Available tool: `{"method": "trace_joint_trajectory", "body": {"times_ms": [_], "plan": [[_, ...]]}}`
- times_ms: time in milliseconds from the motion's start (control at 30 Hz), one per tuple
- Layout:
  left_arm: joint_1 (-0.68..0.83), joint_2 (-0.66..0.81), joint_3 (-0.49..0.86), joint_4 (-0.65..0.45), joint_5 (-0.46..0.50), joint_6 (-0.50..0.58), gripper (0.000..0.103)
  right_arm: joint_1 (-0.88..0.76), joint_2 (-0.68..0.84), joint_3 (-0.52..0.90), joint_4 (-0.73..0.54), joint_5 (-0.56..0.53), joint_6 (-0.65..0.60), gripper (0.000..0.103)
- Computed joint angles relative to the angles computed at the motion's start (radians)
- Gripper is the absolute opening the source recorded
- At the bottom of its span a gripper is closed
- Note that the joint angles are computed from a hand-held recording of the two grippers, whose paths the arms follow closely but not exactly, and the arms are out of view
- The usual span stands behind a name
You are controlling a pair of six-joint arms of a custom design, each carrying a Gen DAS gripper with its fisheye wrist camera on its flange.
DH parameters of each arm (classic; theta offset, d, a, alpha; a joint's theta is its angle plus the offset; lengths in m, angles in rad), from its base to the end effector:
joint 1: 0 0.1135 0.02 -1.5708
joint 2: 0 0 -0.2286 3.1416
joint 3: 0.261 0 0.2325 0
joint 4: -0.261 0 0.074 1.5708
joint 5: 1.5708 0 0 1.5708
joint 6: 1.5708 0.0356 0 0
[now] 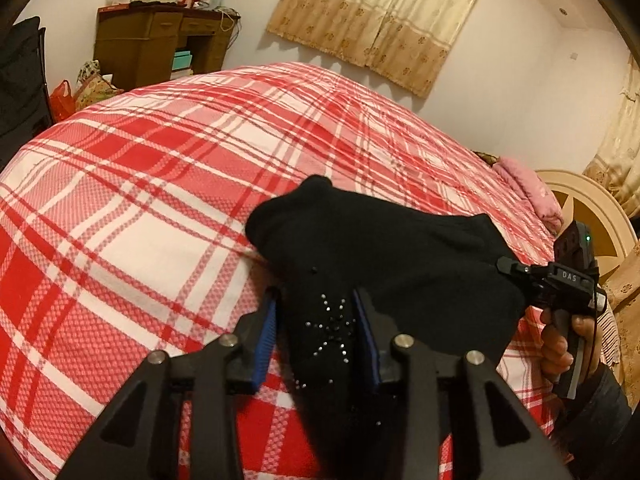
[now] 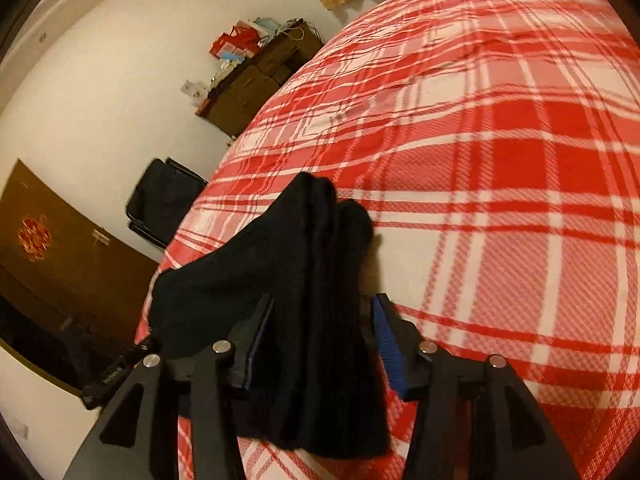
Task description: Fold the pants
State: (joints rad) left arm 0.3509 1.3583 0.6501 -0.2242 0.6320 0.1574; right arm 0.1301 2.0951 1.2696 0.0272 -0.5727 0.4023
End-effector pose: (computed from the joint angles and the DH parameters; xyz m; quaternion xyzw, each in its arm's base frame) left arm 0.2351 0.0637 0.1539 0.0099 0.9077 -0.2106 0.3629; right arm 0.3975 0.0715 0.1126 0.0152 0.8948 0.3475 0.2798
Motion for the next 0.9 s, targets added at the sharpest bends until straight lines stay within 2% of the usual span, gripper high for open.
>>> {"method": "trace_joint_trajectory", "body": {"times_ms": [200, 500, 700, 767, 900], "plan": [[0.032, -0.056, -0.039, -0.019, 0.021, 0.014, 0.041, -0.009, -0.041, -0.068, 0.035, 0.002, 0.010, 0.050], [-0.002, -0.168, -0.109, -0.005, -0.078, 0.034, 0.045, -0.008, -0.080, -0.111, 0.042, 0.041, 0.035, 0.051], [-0.022, -0.206, -0.098, -0.054, -0.146, 0.031, 0.056, -0.023, -0.156, -0.179, 0.026, 0.088, 0.034, 0.055], [-0.033, -0.235, -0.109, -0.059, -0.189, 0.016, 0.066, -0.025, -0.186, -0.205, 0.025, 0.105, 0.034, 0.055], [-0.037, -0.290, -0.127, -0.096, -0.238, 0.005, 0.068, -0.015, -0.274, -0.271, 0.000, 0.185, 0.017, 0.055]]}}
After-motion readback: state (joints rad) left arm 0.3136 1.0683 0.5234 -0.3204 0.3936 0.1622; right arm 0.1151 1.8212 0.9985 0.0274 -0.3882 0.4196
